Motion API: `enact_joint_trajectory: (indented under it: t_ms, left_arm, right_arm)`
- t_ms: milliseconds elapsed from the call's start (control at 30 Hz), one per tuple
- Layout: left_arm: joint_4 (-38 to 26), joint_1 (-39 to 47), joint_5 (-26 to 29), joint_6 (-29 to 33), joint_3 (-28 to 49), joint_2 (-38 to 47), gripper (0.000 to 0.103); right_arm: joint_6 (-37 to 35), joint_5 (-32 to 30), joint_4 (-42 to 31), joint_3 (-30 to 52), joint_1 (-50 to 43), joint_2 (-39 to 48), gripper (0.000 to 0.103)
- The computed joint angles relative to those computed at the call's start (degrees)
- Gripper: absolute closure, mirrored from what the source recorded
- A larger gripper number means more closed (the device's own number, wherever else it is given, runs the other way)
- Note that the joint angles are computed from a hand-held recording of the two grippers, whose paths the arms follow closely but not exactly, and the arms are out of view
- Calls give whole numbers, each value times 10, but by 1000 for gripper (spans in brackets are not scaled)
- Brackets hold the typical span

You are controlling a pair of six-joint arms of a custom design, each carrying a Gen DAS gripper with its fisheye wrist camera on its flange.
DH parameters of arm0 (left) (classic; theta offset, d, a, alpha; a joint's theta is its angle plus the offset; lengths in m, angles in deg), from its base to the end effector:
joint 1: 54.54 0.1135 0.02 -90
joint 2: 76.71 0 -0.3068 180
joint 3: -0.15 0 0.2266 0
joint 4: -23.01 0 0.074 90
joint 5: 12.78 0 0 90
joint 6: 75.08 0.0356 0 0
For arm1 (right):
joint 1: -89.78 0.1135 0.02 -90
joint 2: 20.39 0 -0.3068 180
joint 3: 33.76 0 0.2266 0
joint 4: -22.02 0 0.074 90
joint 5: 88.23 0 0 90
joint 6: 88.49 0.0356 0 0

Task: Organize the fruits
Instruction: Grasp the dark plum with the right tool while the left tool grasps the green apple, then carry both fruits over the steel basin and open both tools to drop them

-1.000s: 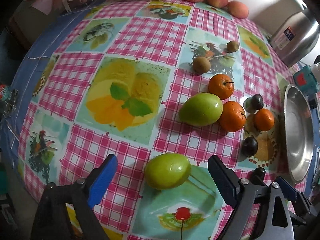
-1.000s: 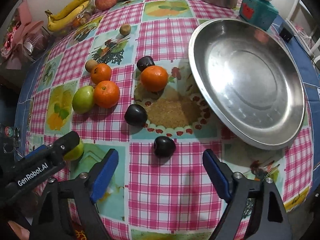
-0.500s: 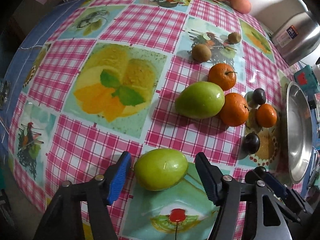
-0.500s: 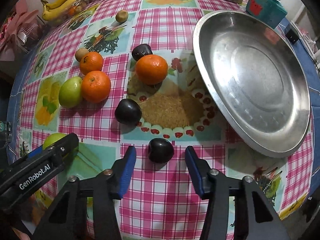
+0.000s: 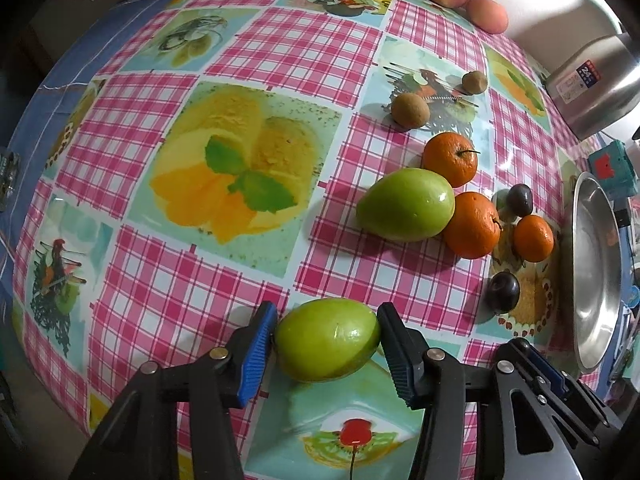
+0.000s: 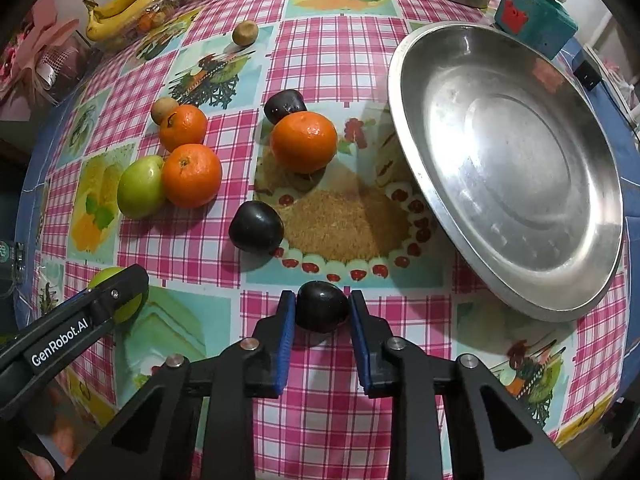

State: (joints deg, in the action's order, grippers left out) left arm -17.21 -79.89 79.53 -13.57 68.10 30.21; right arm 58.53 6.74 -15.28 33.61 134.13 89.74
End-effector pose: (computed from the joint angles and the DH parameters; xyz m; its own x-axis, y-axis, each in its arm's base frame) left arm 0.2759 -0.1323 0.1569 -0.9875 -0.0596 -0.1460 -0.0414 0.9914 -0.1243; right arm 0.2244 0.2151 0.1399 -0.9586 0.2316 -0.1655 0.2176 0.9711 0.0984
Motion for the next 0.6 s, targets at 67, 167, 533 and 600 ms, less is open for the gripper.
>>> enact_joint_trajectory:
  t_ms: [67,167,533,600]
  left_arm:
    - [1,1,1,-1,1,1,48]
    - [3,3,3,-1,0,-1,48]
    - [4,0,2,-5,-2,-41,48]
    - [1,-4,0,-3,1,-52,48]
  right_arm:
    - [0,-2,1,-1,0,-1,76]
    - [3,-3,5,-3,3,-5,76]
    - [15,22,-24,1,13,-66,76]
    - [13,28,-32,4,10,-75,76]
